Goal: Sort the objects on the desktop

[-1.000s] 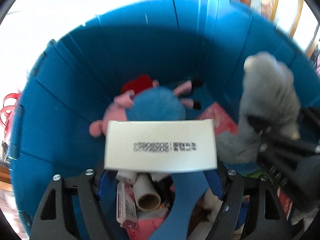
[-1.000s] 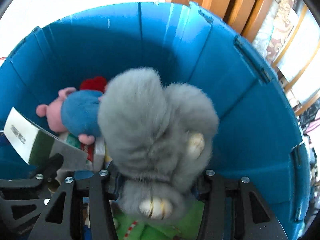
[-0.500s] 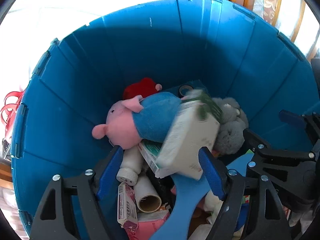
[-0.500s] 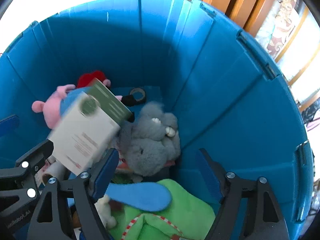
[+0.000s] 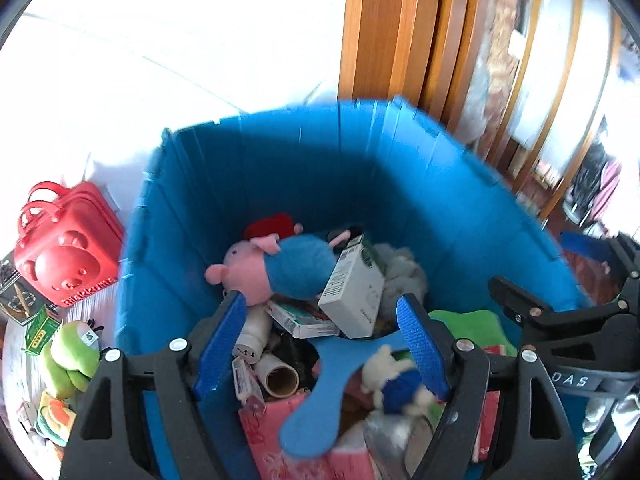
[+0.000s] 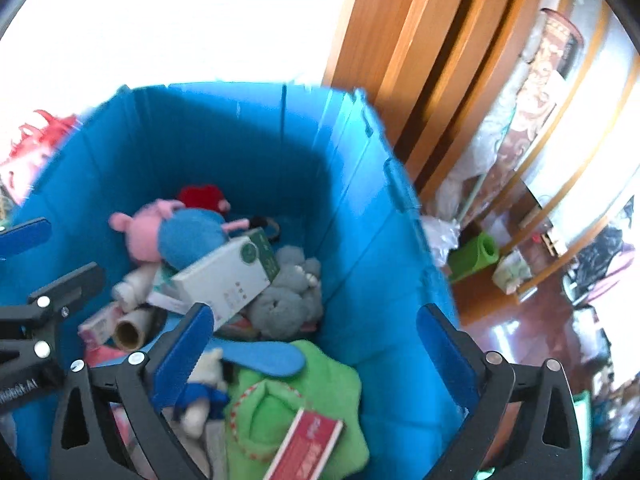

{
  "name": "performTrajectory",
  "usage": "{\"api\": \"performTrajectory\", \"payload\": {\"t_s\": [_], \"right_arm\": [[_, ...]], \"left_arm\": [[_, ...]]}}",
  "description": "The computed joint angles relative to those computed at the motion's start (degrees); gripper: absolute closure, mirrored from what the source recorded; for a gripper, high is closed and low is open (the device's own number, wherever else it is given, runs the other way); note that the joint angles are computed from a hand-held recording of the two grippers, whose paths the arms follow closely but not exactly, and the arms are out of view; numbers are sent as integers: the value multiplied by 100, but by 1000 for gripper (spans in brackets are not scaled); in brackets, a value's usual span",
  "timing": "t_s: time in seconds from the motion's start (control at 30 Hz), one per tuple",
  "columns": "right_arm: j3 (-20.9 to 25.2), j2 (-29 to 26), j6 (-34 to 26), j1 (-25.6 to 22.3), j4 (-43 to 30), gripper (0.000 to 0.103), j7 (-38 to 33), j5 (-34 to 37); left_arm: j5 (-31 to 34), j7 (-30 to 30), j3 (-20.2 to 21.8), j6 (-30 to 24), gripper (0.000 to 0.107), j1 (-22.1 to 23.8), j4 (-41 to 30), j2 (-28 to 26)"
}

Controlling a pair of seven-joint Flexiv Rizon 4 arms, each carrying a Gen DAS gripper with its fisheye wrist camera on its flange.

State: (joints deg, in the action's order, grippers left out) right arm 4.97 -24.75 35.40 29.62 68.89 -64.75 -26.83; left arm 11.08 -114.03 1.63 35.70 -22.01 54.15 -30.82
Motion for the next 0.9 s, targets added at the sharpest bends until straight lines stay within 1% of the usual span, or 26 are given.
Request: {"api": "performTrajectory", "payload": {"t_s": [0.03,0.13,0.2,0.23,0.27,0.3,0.37,0.4,0.43,0.5,0.57,0.6,0.63,0.67,0.7,0.73,0.8,0.9], "right_arm": [[29,172,173,-32,223,0,48,12],[142,731,800,-146,1000,0,258,-33],[205,1091,1277,-220,1542,0,520,-142],[229,1272,1545,-249,1833,0,732,-252],[264,1460,1829,-286,2135,0,952,-364],[304,1585,2010,-323,2327,0,1105,-447],[370,1878,2380,-382,2786,0,1576,-778],[405,1969,2503,-417,2936,0,1760,-926],[431,2095,2665,-453,3140,0,2074,-1166],[482,2277,2905,-549,3423,0,2628,-1627],[530,2469,3099,-686,3705,0,3348,-2303],[532,2589,3148,-788,3859,0,4025,-3029],[549,2679,3147,-905,3951,0,4524,-3650],[596,2760,3053,-998,4007,0,4968,-4222],[661,2840,2927,-1059,4057,0,5259,-4562],[699,2886,2978,-1103,4102,0,5358,-4626],[755,2883,3201,-1121,4151,0,5145,-4247],[830,2851,3235,-1109,4196,0,4941,-3871]], "left_arm": [[25,-74,8,318,29,-19,387,260],[336,-365,85,870,29,-163,1118,827],[774,-658,161,1083,23,-312,1433,1120],[1112,-916,223,1233,22,-429,1649,1321],[1395,-1151,241,1351,16,-496,1805,1468],[1632,-1360,239,1446,11,-541,1948,1603],[2109,-1838,226,1652,5,-629,2273,1902],[2333,-2045,205,1691,4,-660,2390,2028],[2612,-2276,183,1655,4,-715,2495,2162],[3009,-2513,78,1401,4,-767,2610,2359],[3124,-2653,-61,1143,4,-742,2740,2509],[3088,-2700,-131,1134,4,-699,2840,2576],[2959,-2642,-183,1275,4,-610,2977,2638],[2930,-2648,-242,1304,4,-547,3056,2692],[2985,-2737,-303,1306,4,-496,3106,2737],[3009,-2780,-368,1303,4,-440,3145,2773],[3021,-2753,-509,1251,4,-328,3216,2846],[3425,-2929,-770,883,4,-235,3184,2912]]}}
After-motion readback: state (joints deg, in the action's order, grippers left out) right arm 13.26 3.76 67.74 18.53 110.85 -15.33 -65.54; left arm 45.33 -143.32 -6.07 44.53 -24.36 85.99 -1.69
